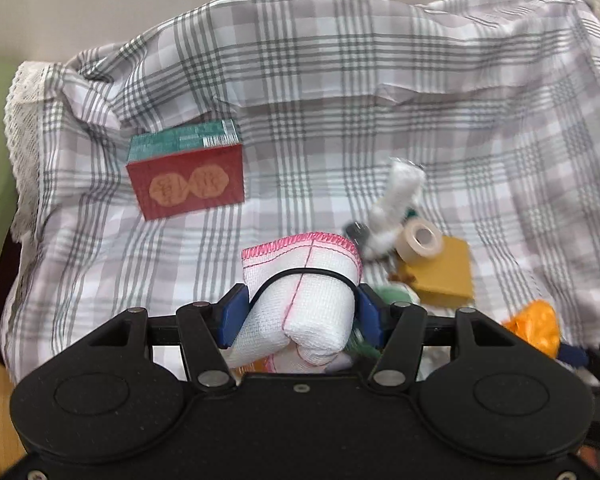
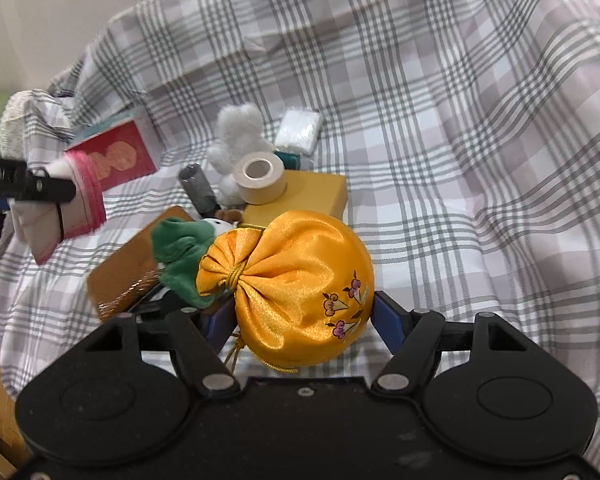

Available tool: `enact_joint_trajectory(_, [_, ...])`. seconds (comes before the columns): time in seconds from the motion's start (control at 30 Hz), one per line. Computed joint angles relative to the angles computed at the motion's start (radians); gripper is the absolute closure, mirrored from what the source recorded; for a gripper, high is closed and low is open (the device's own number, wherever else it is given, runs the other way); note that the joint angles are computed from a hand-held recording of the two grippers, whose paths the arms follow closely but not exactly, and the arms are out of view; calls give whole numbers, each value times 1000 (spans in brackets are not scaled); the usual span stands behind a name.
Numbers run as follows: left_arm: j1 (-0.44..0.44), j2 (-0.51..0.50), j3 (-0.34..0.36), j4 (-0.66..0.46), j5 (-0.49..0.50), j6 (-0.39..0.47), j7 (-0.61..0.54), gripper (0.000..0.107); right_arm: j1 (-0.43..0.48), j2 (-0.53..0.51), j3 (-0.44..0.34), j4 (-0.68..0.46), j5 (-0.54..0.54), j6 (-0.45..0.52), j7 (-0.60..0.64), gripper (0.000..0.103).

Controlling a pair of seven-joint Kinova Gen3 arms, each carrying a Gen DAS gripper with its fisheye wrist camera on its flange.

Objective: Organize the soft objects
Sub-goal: 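Carry towel roll and orange pouch into the basket and open both tools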

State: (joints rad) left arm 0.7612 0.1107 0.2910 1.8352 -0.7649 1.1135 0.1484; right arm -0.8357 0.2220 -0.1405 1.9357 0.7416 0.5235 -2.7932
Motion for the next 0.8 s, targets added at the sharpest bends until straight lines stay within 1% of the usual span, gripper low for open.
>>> enact_joint_trajectory(0.13, [31,-29,36,3,52,22,20,52,-23,-70,-23,48,40,13,-54,33])
enact_joint_trajectory(0.27, [71,-25,71,-13,91,64,50,52,-6,-136,-84,89,36,30,-71,33])
enact_joint_trajectory(0.37, [105,-17,85,-17,111,78,78,52,11,-183,-132,121,21,39,-77,33])
enact_joint_trajectory(0.43, [124,-16,90,-15,126,69,101,52,25,-205,-162,134,-7,44,-58,33])
enact_joint_trajectory(0.57, [151,-2,92,3,171,23,144,52,47,-240,-207,151,-91,60,11,33])
enact_joint_trajectory(0.7, [159,3,85,30,237,-46,165,52,63,-259,-232,156,-213,87,117,33])
enact_joint_trajectory(0.8, [168,7,82,44,277,-78,183,52,71,-268,-239,158,-301,106,194,33])
